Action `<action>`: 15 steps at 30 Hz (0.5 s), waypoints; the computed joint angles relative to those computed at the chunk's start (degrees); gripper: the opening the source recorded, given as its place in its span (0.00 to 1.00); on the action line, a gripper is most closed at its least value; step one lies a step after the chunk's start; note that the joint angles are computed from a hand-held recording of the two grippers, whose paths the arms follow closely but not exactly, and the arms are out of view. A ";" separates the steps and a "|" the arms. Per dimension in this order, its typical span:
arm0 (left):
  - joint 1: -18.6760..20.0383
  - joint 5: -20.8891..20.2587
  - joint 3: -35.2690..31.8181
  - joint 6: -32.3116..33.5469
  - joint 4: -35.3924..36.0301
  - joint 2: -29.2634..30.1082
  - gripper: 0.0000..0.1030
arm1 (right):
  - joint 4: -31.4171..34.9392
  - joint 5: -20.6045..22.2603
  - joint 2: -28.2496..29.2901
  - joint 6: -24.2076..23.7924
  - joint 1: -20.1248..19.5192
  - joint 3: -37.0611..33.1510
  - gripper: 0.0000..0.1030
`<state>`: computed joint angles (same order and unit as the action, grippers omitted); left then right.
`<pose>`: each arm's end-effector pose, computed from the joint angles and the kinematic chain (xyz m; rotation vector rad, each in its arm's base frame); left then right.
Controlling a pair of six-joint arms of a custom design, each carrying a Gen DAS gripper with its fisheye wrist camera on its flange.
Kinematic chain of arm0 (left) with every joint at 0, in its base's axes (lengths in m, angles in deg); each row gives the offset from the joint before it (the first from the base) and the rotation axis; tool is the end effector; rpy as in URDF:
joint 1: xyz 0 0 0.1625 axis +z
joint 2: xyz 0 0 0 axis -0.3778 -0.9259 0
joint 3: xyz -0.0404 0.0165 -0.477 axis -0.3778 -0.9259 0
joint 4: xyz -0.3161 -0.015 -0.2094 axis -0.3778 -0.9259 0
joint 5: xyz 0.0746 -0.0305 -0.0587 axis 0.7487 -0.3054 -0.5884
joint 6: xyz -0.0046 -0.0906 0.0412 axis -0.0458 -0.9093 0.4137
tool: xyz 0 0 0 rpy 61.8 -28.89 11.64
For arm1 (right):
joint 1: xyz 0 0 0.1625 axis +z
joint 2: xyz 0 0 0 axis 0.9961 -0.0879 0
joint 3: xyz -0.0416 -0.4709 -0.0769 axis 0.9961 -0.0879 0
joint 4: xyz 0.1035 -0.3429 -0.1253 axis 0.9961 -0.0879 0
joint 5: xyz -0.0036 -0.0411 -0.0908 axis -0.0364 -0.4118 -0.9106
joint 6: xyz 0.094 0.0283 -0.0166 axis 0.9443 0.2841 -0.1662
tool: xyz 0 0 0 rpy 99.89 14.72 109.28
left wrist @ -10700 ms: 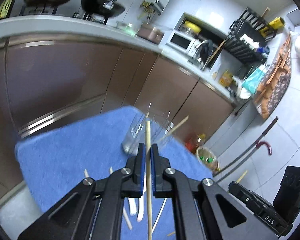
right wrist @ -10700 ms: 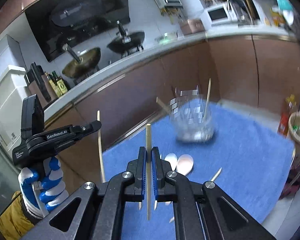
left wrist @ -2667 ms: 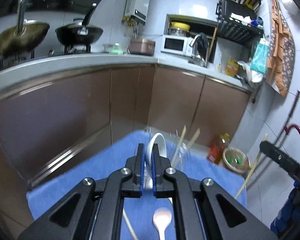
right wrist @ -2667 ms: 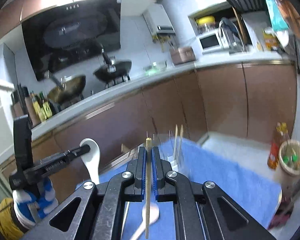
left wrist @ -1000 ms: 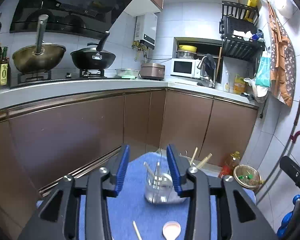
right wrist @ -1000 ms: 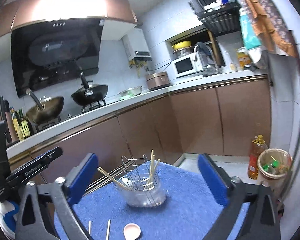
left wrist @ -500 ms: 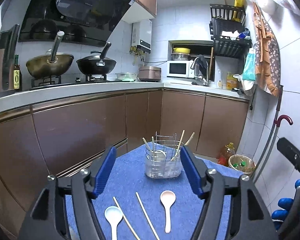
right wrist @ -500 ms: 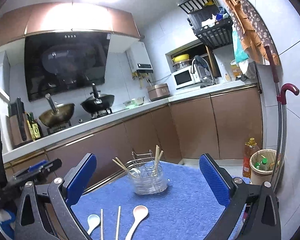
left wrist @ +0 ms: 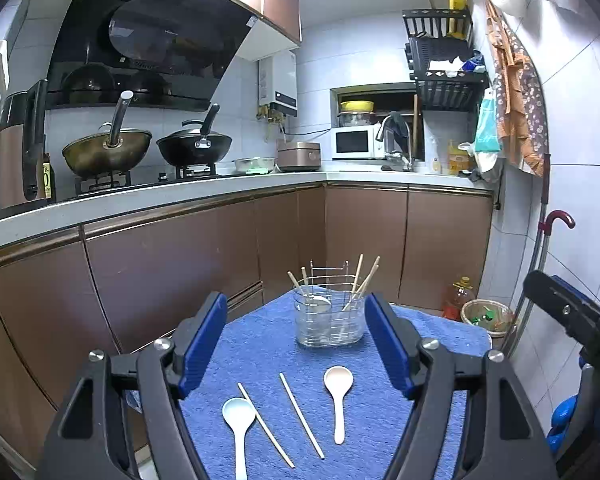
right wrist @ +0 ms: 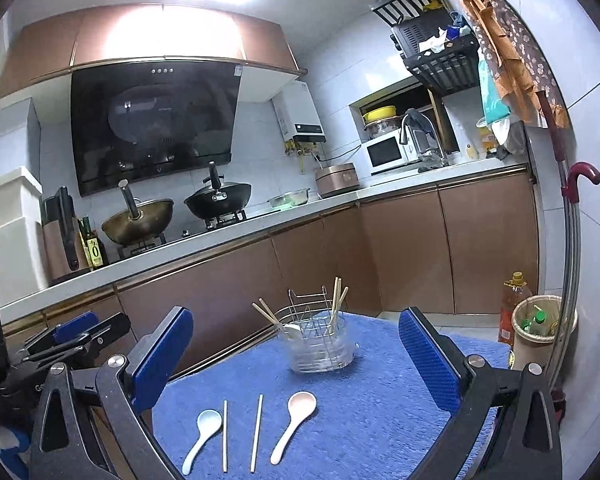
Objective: Organize utensils
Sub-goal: 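Withdraw both open tools from the cup back over the remaining spoons and chopsticks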
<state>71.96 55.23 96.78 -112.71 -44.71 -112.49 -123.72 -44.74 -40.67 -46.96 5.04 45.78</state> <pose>-0.3517 -0.7625 0.1670 0.2759 1.7162 -1.4993 0.1697 -0.8626 0.2819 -1.1685 2.4965 -1.4648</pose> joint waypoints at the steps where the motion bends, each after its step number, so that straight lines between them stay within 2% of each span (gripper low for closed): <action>1: -0.04 -0.09 0.01 0.27 -0.21 0.07 0.68 | -0.03 -0.01 -0.01 0.09 -0.11 0.07 1.00; 9: -0.14 -0.76 -0.89 3.10 -1.71 1.21 0.68 | 1.91 -2.18 1.12 1.96 -0.36 -2.29 1.00; 15: 0.13 -0.95 -3.57 3.23 0.45 2.47 0.69 | 4.76 -3.71 2.24 2.38 -0.50 -4.74 1.00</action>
